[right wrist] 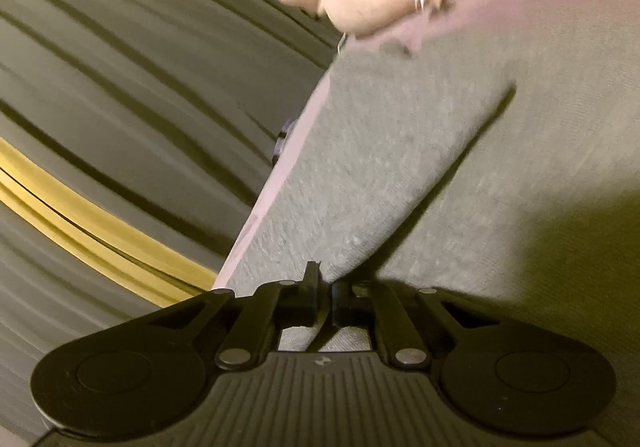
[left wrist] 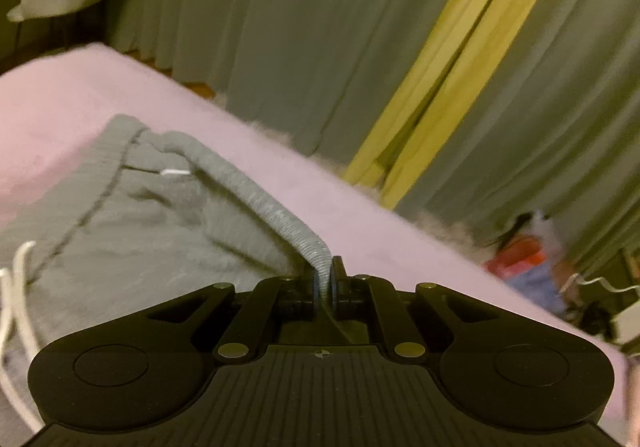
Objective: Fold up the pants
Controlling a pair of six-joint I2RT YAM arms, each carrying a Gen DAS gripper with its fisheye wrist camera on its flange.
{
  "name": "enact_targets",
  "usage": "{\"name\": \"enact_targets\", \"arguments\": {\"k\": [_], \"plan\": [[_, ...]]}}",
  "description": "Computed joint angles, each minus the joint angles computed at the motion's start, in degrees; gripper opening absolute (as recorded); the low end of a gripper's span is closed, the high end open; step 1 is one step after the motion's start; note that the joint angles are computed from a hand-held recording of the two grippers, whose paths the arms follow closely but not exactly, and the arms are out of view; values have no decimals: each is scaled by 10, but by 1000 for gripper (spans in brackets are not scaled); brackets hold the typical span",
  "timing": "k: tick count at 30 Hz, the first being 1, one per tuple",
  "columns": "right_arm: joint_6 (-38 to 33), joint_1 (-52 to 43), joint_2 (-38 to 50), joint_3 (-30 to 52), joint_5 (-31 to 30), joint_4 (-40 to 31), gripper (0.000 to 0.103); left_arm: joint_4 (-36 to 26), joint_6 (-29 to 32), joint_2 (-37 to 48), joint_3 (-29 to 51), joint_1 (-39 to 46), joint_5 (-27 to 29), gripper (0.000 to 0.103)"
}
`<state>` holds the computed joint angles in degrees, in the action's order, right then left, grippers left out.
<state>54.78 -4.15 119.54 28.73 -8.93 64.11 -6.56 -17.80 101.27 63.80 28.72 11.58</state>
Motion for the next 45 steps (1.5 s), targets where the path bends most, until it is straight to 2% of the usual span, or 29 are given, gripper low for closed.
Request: {"name": "enact_targets", "arguments": {"k": [3,6,8,10,12,14,16,18,21,22,23,24,25,28,30,34,35,36,37,38,40,41,42,43,44,45], "plan": [[7,-27,-100,-81,-11,15,5,0,23,-141,-114,46,57,7],[-42,-73,-234,-159,-40,-23,5,-38,63,-286,-225,110,115,7],[-95,-121,-341,-194,-85,-115,5,-96,101,-364,-283,179,163,7],[-138,-187,-437,-225,-148,-207,5,-143,149,-405,-331,245,195,7],[-172,-250,-499,-238,-203,-293,5,-168,185,-427,-376,282,195,7],[-194,-272,-528,-239,-204,-355,5,-166,178,-425,-411,277,176,7],[-207,-284,-510,-231,-212,-384,5,-148,179,-445,-444,263,148,8],[-211,-284,-490,-218,-203,-417,7,-118,161,-461,-460,242,120,14],[-219,-283,-474,-207,-205,-444,12,-101,151,-470,-459,247,111,37],[-225,-285,-471,-205,-210,-450,16,-88,148,-470,-458,244,95,52],[-226,-288,-473,-206,-207,-454,24,-68,145,-472,-462,242,81,62],[-229,-294,-475,-208,-209,-454,35,-50,144,-474,-466,243,73,67],[-234,-305,-461,-208,-218,-445,40,-31,142,-469,-470,241,69,73],[-243,-340,-395,-200,-260,-403,42,-10,161,-434,-467,264,92,78],[-237,-356,-358,-200,-287,-364,41,15,141,-398,-462,248,75,78],[-229,-362,-335,-189,-303,-328,39,45,125,-390,-470,243,73,80],[-212,-365,-322,-184,-304,-310,49,61,120,-382,-472,239,71,82],[-187,-373,-300,-179,-309,-288,66,77,123,-380,-482,244,74,82],[-172,-376,-279,-172,-312,-274,72,88,119,-371,-484,241,72,83],[-162,-379,-252,-161,-319,-264,74,91,116,-369,-486,238,70,83],[-148,-380,-217,-144,-325,-255,67,96,112,-358,-482,238,72,82],[-145,-376,-215,-141,-321,-253,44,99,110,-355,-481,241,75,80],[-154,-370,-224,-133,-314,-274,10,105,105,-350,-481,243,75,78],[-169,-360,-243,-126,-297,-306,5,111,100,-342,-479,245,73,71],[-186,-344,-273,-122,-265,-336,5,114,99,-334,-476,247,72,57],[-215,-328,-316,-120,-228,-375,5,113,97,-325,-472,247,67,48]]}}
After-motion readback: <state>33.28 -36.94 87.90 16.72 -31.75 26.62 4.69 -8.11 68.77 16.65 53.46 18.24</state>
